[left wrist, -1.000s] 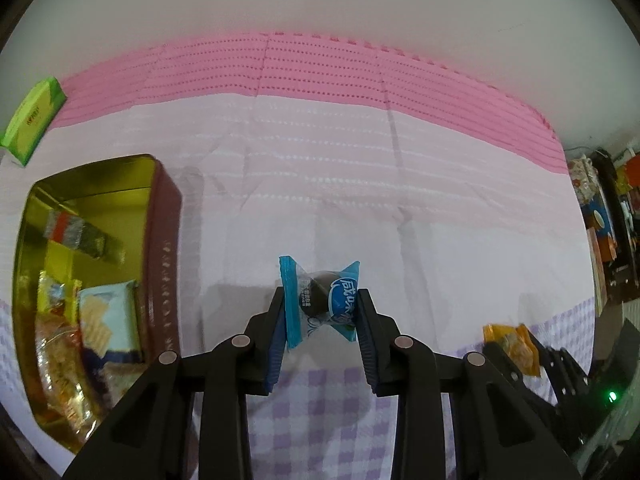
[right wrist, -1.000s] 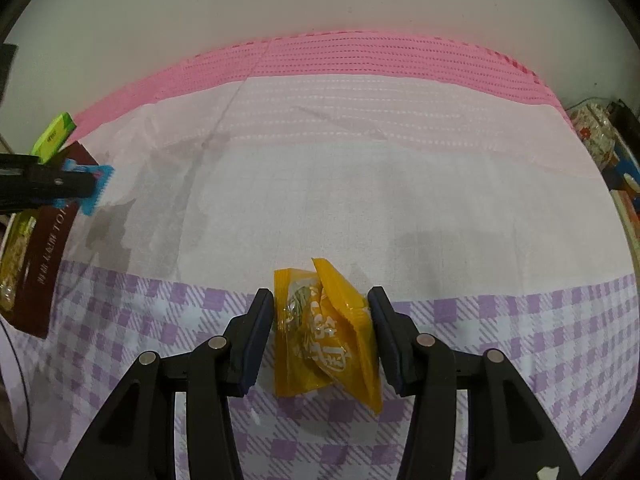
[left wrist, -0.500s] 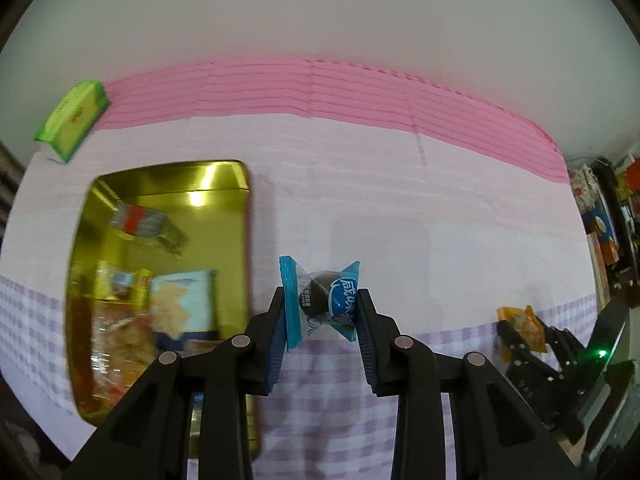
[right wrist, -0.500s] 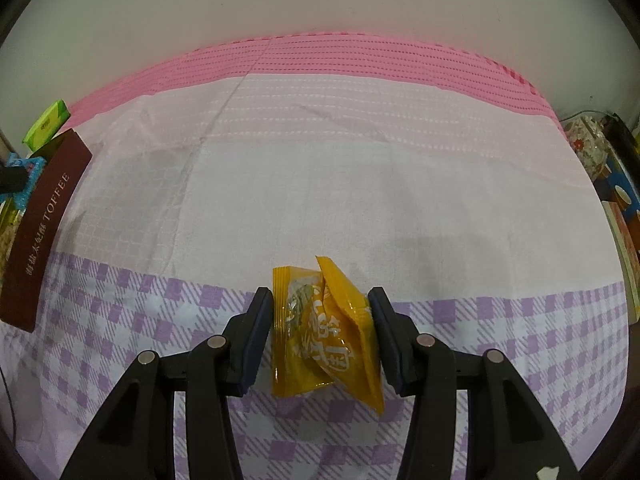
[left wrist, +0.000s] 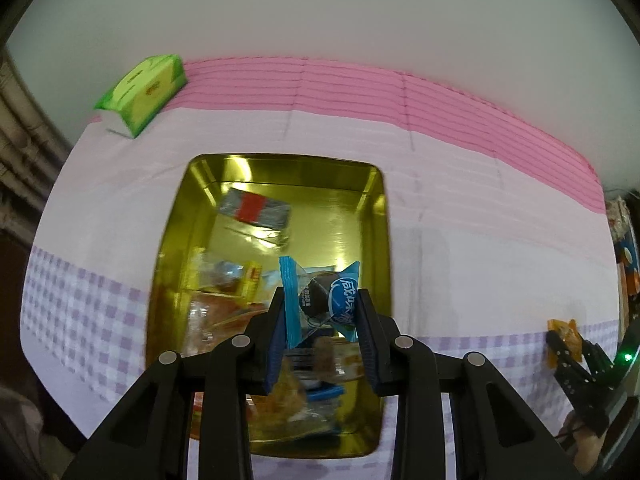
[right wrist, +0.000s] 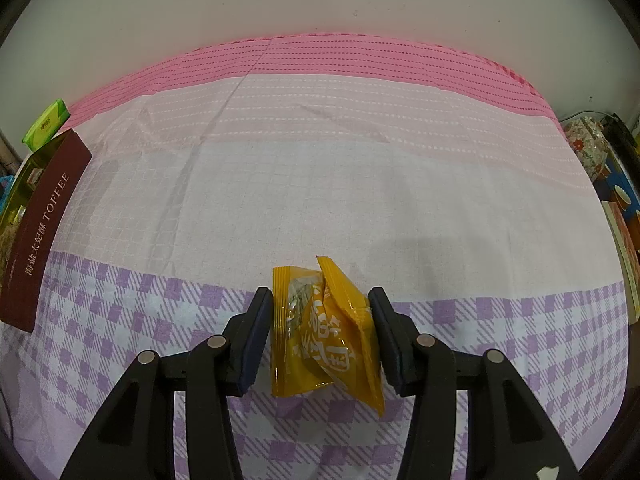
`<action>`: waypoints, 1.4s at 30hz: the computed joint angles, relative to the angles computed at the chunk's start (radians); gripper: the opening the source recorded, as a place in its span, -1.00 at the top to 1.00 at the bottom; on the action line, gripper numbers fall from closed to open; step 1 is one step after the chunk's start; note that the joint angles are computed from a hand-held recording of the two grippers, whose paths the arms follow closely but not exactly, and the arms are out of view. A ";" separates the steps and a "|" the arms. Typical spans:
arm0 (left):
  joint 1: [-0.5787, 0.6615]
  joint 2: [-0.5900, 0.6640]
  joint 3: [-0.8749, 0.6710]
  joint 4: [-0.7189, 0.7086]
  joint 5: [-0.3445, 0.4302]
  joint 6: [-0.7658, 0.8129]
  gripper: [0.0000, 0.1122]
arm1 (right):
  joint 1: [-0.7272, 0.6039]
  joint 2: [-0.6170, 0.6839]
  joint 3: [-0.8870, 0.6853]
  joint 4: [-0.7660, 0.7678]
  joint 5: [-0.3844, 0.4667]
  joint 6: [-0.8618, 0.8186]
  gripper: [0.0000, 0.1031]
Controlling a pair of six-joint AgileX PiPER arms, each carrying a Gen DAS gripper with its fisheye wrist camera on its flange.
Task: Organize snacks
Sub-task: 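Carry the blue wrapped candy into the tin and open the left gripper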
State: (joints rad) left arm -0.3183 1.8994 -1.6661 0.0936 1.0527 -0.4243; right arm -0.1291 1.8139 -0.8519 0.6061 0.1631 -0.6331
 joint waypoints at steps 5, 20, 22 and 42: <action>0.026 -0.017 0.024 0.007 0.000 0.004 0.41 | 0.002 0.000 -0.003 -0.016 0.001 0.017 0.08; 0.104 -0.037 0.019 0.023 0.028 0.072 0.41 | 0.001 0.000 -0.001 -0.012 0.000 0.013 0.08; 0.111 -0.029 0.020 0.025 0.027 0.082 0.41 | 0.000 0.000 -0.002 -0.013 0.001 0.013 0.08; 0.151 0.114 -0.023 0.024 -0.002 0.093 0.41 | 0.001 0.000 0.001 0.000 -0.003 0.000 0.07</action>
